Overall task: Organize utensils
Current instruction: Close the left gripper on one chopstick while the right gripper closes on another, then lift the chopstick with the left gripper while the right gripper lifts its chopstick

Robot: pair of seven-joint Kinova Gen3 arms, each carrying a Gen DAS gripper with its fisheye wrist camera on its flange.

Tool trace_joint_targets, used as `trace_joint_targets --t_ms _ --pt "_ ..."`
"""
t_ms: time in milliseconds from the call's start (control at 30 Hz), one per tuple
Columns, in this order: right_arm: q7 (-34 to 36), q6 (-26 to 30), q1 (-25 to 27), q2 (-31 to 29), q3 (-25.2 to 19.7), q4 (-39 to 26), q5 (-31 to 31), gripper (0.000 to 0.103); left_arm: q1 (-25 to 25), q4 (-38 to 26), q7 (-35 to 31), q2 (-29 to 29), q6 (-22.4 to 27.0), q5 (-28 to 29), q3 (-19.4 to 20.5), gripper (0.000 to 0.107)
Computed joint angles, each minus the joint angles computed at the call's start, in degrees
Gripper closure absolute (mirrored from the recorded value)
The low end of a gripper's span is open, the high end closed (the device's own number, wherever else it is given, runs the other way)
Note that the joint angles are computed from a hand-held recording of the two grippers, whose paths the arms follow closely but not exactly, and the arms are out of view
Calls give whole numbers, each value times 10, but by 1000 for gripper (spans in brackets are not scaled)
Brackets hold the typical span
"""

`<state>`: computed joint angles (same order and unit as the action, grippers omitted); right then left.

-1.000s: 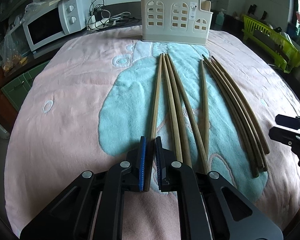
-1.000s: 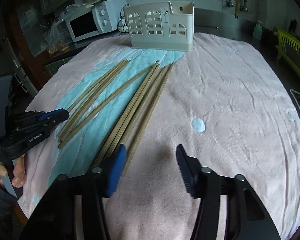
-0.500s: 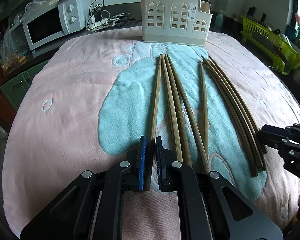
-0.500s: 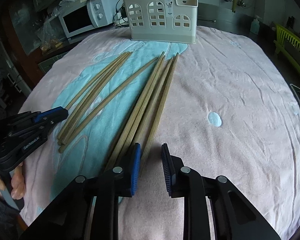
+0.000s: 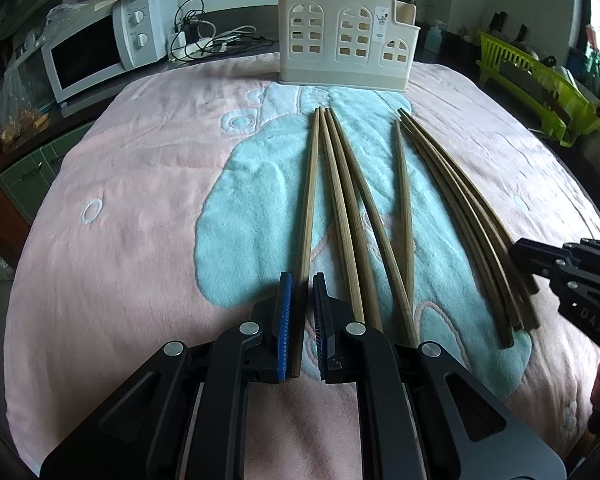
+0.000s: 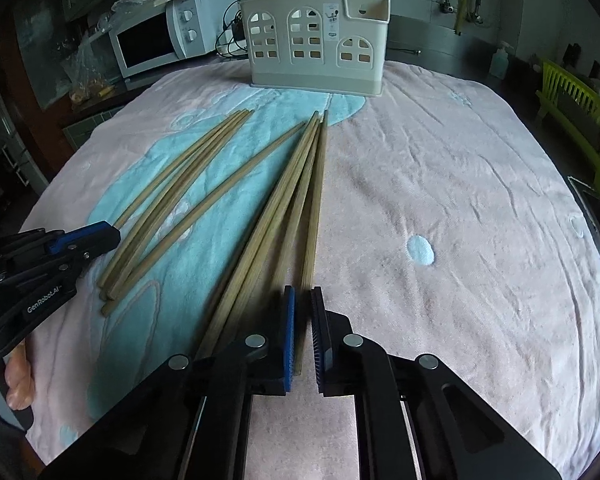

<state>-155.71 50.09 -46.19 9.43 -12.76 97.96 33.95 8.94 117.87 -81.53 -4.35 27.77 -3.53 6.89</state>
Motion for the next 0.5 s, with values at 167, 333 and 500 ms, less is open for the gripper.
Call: trace_joint_targets --t_ms 167,333,500 --pt "-16 6 -5 -20 -4 15 28 96 1 -2 -28 -1 4 30 -11 99" --pt "-39 7 2 -48 -17 31 72 97 -2 2 -21 -12 -1 26 -4 101" --pt "-54 -5 21 -72 -32 41 101 97 -6 11 3 -29 -17 11 5 101"
